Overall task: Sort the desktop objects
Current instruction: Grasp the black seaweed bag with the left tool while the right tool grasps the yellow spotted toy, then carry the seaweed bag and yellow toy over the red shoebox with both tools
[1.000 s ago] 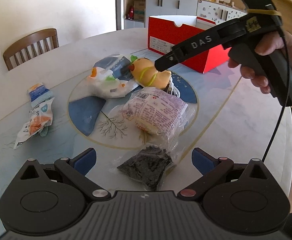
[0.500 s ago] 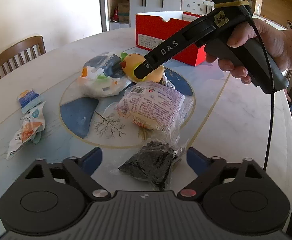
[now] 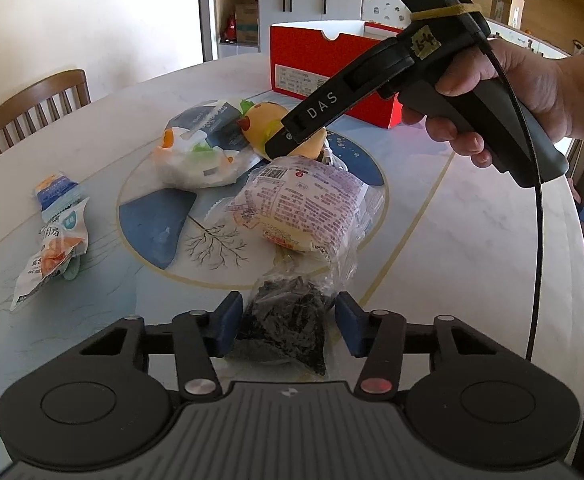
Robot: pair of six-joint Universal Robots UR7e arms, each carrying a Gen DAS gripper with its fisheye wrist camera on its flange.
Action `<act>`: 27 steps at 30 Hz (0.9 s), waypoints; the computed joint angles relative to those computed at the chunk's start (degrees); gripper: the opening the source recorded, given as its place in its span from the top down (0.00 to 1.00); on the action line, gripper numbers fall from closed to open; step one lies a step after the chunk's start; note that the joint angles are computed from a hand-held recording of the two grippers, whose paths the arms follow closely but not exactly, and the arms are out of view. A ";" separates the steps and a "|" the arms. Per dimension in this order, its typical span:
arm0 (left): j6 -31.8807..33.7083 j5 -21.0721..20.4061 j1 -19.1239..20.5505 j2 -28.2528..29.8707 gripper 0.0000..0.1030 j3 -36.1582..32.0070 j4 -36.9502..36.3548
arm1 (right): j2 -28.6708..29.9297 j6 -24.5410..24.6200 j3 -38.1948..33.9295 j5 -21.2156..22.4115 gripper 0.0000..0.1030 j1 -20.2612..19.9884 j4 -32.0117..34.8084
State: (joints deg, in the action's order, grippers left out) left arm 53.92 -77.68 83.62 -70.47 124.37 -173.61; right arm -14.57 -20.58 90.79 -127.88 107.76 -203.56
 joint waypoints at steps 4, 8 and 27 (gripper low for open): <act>0.06 0.36 -0.24 -0.07 0.64 0.15 -0.59 | 0.07 -0.12 -0.08 -0.30 0.51 0.15 -0.10; 0.11 1.04 -0.62 -0.16 0.66 0.30 -0.74 | 0.06 -0.97 0.21 0.20 0.54 0.26 -1.21; -4.10 2.06 -3.16 -3.00 0.66 1.70 -1.75 | -2.63 -1.69 4.01 1.36 0.55 1.49 -4.39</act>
